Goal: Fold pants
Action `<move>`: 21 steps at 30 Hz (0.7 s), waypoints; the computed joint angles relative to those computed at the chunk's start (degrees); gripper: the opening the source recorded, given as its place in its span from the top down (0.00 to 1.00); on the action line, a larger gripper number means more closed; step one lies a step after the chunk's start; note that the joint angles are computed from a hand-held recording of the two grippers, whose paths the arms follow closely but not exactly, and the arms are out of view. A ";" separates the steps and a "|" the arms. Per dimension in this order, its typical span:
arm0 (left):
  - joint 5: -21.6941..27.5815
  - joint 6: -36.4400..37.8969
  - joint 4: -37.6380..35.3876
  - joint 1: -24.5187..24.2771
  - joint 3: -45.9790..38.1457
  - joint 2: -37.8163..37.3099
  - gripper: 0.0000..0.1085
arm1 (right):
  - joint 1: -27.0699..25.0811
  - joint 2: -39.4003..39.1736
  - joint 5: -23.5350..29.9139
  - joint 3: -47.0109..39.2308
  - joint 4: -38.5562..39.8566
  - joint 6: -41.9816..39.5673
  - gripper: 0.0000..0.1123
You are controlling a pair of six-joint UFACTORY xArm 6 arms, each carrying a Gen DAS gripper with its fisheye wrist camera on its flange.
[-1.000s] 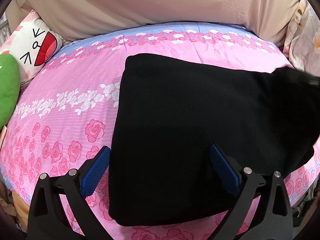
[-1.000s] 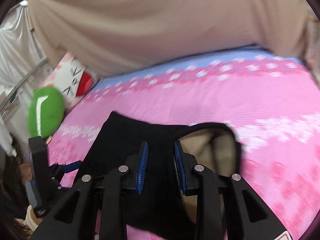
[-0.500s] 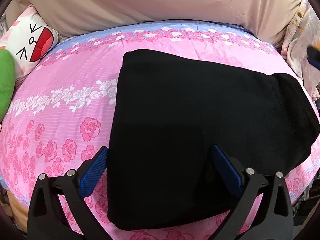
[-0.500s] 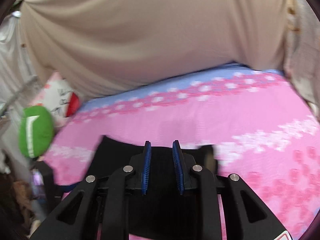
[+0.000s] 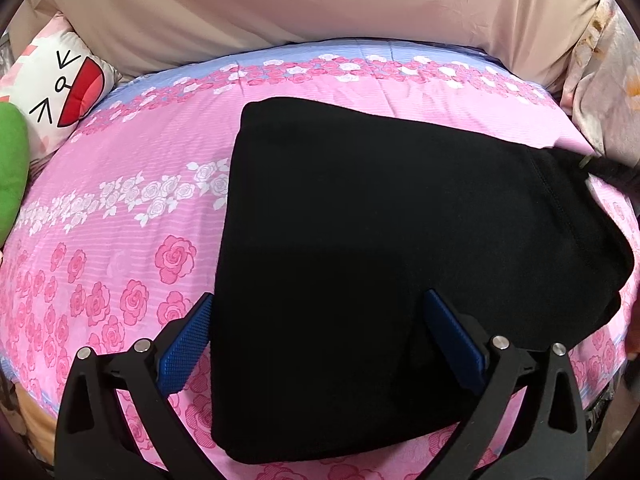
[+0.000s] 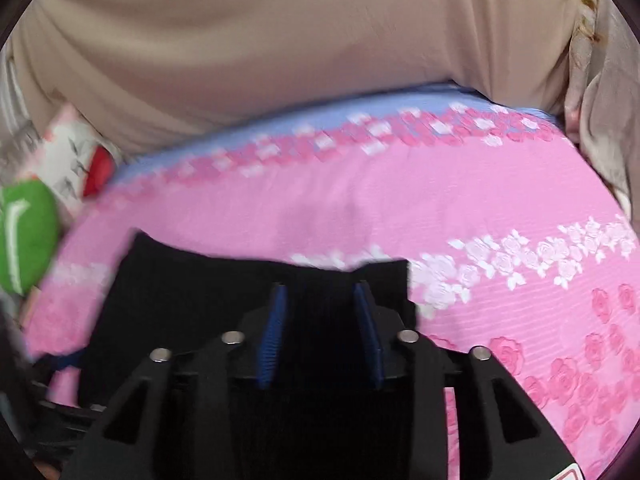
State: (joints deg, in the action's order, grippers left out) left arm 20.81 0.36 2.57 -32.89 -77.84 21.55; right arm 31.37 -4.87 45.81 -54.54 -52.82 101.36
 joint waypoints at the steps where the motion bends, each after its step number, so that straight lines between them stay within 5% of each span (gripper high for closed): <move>1: 0.04 0.56 -0.63 -0.04 -0.04 0.03 0.09 | -0.31 1.01 1.22 0.37 1.25 -0.13 0.72; 5: 0.18 -0.10 0.15 0.02 0.33 -0.40 0.09 | 2.33 -4.85 -0.48 4.34 -2.01 5.81 0.68; 11: 0.83 -0.52 -0.24 -0.03 -0.13 -0.23 0.09 | 10.55 -8.08 9.73 5.28 1.71 6.40 0.63; 17: 0.11 -1.18 0.28 0.03 1.17 -0.99 0.09 | 10.97 -9.70 4.02 11.17 1.81 12.55 0.65; 21: -0.87 -2.68 1.94 -0.04 2.43 -1.70 0.09 | 15.65 -10.49 11.20 7.21 -1.43 11.32 0.65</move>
